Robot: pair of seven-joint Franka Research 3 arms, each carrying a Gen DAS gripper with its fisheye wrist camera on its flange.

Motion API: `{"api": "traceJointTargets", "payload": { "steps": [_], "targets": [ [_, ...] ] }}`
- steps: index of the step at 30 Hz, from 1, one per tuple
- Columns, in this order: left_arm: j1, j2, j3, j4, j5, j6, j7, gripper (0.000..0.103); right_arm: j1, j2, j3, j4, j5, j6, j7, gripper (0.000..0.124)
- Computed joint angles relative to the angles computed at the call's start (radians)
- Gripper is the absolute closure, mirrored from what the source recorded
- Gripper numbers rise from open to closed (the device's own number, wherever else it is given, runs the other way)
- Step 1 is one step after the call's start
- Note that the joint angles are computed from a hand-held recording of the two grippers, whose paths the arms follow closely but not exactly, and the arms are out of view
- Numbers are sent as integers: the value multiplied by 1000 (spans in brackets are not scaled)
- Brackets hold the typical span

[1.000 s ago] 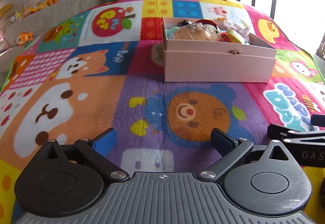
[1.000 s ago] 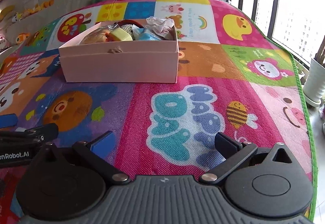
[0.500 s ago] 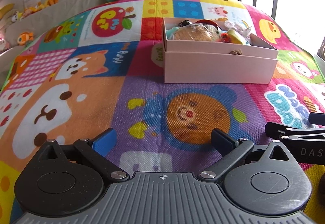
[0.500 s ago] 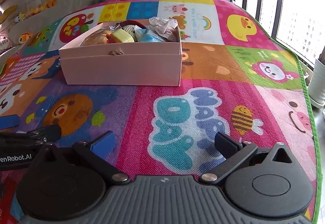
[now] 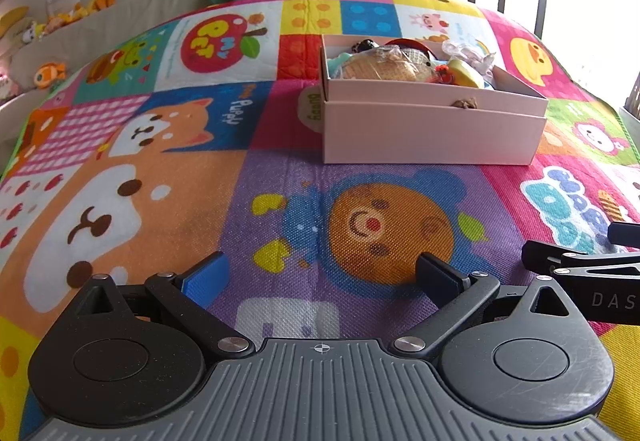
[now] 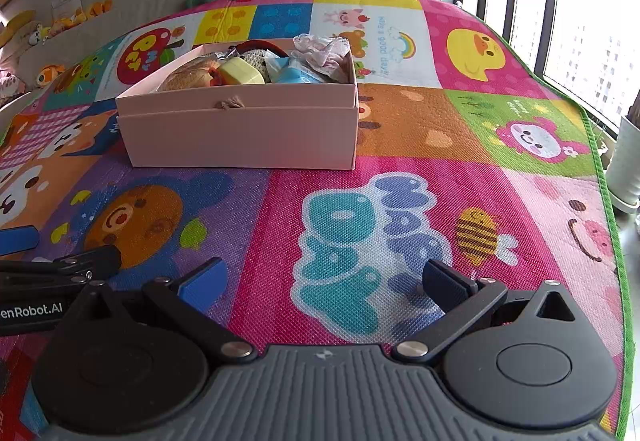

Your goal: Organize objects

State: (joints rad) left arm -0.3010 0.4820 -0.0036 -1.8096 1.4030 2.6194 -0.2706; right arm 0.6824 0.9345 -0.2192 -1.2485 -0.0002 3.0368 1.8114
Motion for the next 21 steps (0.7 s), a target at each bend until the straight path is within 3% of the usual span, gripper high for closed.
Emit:
{"api": "traceJointTargets", "payload": {
  "steps": [21],
  "targets": [
    [-1, 1, 1, 1, 0, -1, 1, 1, 1, -4, -1, -6, 3, 2, -2, 21]
  ]
}}
